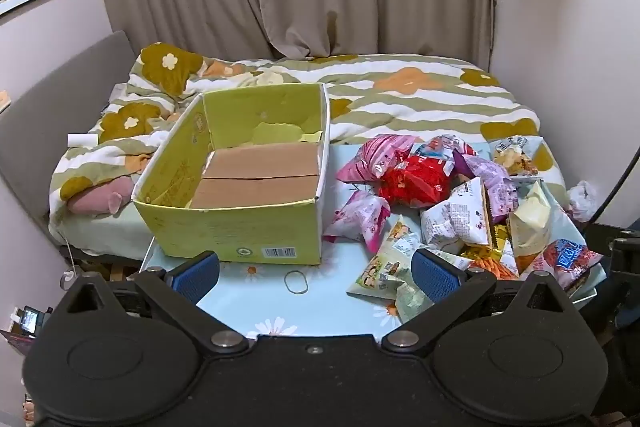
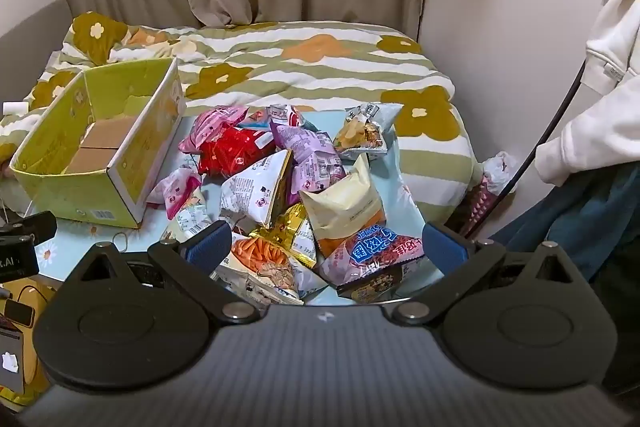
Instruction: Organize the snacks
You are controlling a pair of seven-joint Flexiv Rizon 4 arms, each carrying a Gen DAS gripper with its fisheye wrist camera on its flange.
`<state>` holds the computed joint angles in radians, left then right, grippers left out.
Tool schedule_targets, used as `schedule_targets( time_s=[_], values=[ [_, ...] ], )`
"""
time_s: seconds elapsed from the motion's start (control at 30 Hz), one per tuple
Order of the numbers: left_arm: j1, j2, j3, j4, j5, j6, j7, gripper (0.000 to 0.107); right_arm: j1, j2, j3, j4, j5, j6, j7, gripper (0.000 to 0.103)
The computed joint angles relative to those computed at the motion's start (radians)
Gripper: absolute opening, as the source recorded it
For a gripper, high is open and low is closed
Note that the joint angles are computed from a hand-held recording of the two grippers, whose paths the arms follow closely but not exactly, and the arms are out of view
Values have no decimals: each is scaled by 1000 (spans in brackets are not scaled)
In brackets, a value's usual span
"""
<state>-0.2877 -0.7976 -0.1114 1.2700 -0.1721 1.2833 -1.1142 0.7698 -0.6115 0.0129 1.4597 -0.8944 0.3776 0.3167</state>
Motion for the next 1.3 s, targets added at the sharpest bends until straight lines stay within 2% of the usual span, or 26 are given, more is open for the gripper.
schedule_targets(
  time_s=[0.1,0.13,0.27,0.43,1.3],
  values=[
    [0,-9,0,-19,-11,-15,10,103,-1,0,1,0,0,1,0,103],
    [-4,-3,-6,6,7,33,7,103,-1,0,1,-1,0,-1,-2,103],
    [-19,-9,9,-6,12,33,-6,103,0,-2,-1,-3,-1,-4,-3,103],
    [9,1,-21,12,-2,39,17,103,0,-2,0,-4,-1,-2,-4,103],
    [-1,4,-11,17,-3,48,18,103,3,-1,0,-5,2,-4,0,103]
  ],
)
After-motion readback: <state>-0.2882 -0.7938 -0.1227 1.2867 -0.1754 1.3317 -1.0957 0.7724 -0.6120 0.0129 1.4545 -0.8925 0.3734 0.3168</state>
